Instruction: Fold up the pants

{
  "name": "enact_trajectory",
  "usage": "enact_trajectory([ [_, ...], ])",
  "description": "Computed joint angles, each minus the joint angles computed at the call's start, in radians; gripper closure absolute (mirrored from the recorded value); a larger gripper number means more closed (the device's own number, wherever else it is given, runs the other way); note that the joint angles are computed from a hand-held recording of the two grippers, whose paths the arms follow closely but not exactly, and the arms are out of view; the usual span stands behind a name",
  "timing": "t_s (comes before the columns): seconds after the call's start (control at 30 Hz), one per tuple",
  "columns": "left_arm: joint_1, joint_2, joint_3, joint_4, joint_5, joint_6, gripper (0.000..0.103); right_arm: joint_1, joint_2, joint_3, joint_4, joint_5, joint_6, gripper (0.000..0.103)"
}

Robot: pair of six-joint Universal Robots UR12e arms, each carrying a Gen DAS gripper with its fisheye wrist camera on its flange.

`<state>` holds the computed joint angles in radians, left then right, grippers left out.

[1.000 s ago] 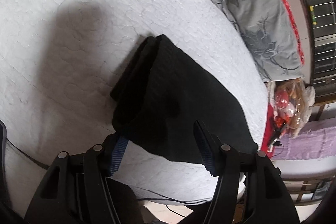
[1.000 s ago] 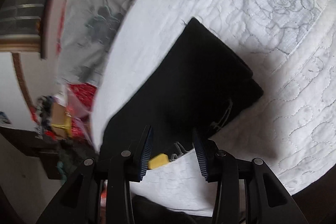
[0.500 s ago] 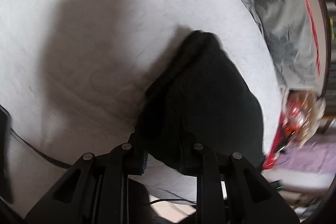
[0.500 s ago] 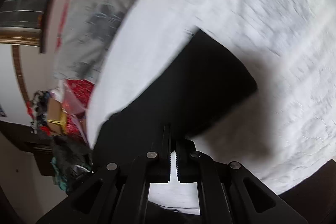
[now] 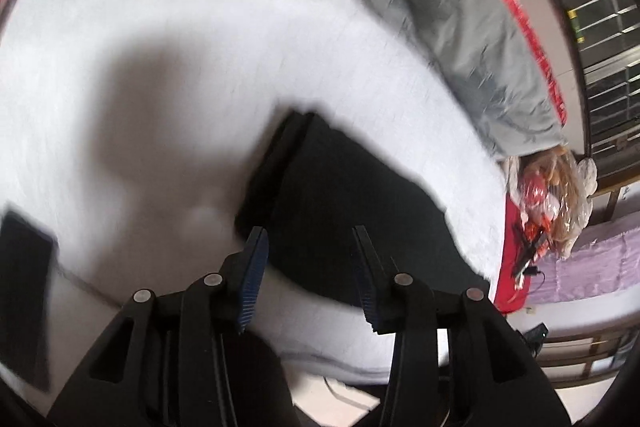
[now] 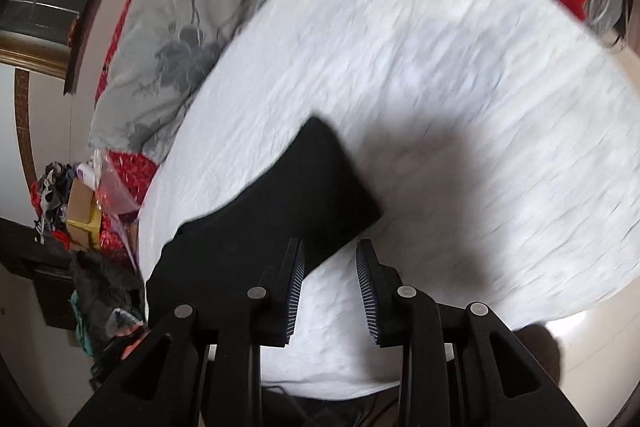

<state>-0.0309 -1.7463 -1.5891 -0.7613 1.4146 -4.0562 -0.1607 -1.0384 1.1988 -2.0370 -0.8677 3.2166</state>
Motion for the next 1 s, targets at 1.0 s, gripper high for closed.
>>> enact_trajectory([
  [1.0, 0.018, -0.164, 0.222, -0.246, 0.088, 0.111, 0.086, 0.059, 0.169, -0.270, -0.011, -0.115, -0.032, 0.100],
])
